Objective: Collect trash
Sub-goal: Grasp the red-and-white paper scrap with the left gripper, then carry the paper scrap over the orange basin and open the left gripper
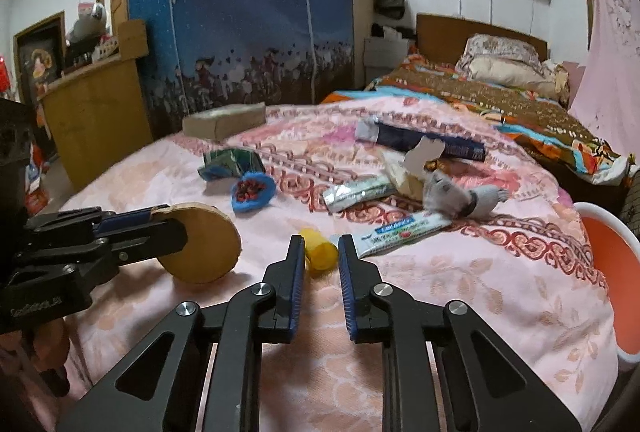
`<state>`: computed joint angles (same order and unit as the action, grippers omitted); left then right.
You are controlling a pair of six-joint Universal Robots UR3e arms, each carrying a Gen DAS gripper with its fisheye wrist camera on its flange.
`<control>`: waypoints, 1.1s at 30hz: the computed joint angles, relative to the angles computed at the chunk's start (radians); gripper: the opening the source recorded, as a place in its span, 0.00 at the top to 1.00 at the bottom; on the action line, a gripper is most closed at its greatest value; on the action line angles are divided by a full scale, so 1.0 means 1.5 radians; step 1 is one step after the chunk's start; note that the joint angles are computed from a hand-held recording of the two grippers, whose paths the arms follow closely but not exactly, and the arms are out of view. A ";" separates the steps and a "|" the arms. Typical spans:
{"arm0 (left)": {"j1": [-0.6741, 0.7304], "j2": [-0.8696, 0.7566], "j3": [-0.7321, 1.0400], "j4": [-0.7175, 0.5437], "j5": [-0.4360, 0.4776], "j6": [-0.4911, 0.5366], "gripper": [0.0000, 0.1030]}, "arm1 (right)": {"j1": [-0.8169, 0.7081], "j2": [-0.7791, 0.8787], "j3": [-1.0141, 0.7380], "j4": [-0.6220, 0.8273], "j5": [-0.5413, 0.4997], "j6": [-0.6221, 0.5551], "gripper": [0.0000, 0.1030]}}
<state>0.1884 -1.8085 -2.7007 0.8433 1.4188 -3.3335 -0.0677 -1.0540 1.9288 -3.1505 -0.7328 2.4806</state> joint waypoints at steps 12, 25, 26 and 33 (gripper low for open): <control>-0.129 -0.044 0.226 -0.059 0.101 -0.002 0.92 | -0.130 0.080 0.013 -0.524 0.087 0.399 0.86; -0.241 -0.237 0.692 -0.221 0.072 0.048 0.92 | -0.182 0.182 -0.221 -0.572 -0.079 0.572 0.86; -0.244 -0.259 0.736 -0.249 0.064 0.046 0.92 | -0.186 0.188 -0.231 -0.560 -0.088 0.572 0.86; -0.267 -0.374 0.983 -0.439 0.039 0.038 0.92 | -0.196 0.239 -0.293 -0.453 -0.169 0.548 0.86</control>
<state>-0.2118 -2.3701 -1.2257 0.1846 1.4779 -3.2762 -0.3612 -0.6961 1.4887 -3.8305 -0.9864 3.3028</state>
